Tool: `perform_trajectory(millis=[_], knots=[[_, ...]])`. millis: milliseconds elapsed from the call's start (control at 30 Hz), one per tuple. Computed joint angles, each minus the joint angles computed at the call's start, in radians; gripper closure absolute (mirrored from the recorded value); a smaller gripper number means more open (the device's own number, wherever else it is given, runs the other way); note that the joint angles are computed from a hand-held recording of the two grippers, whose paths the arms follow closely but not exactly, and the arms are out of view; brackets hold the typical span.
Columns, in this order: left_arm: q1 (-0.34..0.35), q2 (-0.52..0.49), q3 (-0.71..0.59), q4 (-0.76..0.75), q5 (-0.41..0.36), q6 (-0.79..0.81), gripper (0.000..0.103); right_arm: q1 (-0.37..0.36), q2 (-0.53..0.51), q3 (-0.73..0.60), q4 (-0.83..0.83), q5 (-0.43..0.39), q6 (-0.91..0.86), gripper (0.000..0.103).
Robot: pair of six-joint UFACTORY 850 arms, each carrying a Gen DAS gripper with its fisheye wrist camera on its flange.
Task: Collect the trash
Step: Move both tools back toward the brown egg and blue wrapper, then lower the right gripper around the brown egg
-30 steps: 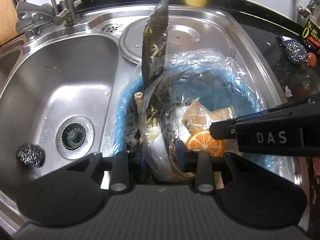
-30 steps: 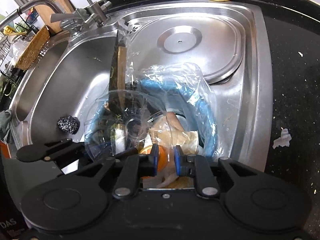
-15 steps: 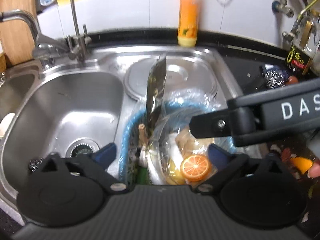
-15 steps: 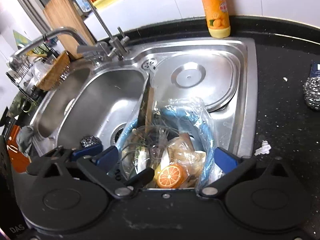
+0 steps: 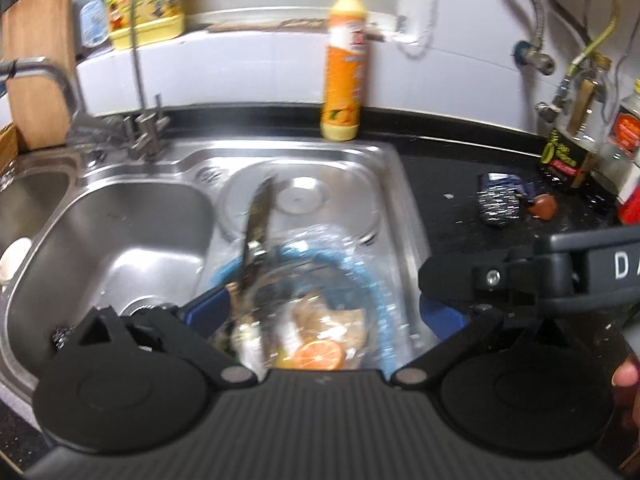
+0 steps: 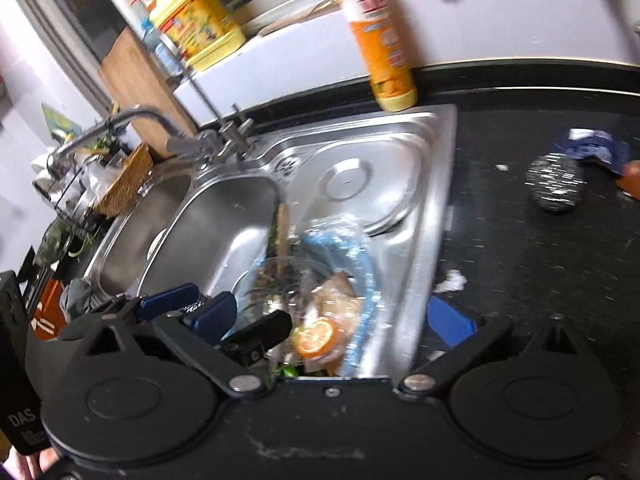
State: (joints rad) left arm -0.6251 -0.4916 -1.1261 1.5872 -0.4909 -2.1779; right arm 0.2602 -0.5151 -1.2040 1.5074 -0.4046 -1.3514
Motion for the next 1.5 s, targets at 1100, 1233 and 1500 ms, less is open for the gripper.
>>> perform_trajectory(millis=[1100,1233,1500], knots=[[-0.058,-0.581,-0.875,-0.666,-0.083,0.81,0.0,-0.326,-0.157,-0.147,-0.064,0.047,0.028,0.003],[-0.044,-0.642,-0.976,-0.725,-0.097,0.858,0.0,-0.325,-0.21,-0.224,-0.14,0.062,0.075,0.016],[-0.019,-0.739,-1.132,-0.829,-0.1,0.955,0.0,-0.312,-0.311,-0.363,-0.144,0.062,0.003,0.029]])
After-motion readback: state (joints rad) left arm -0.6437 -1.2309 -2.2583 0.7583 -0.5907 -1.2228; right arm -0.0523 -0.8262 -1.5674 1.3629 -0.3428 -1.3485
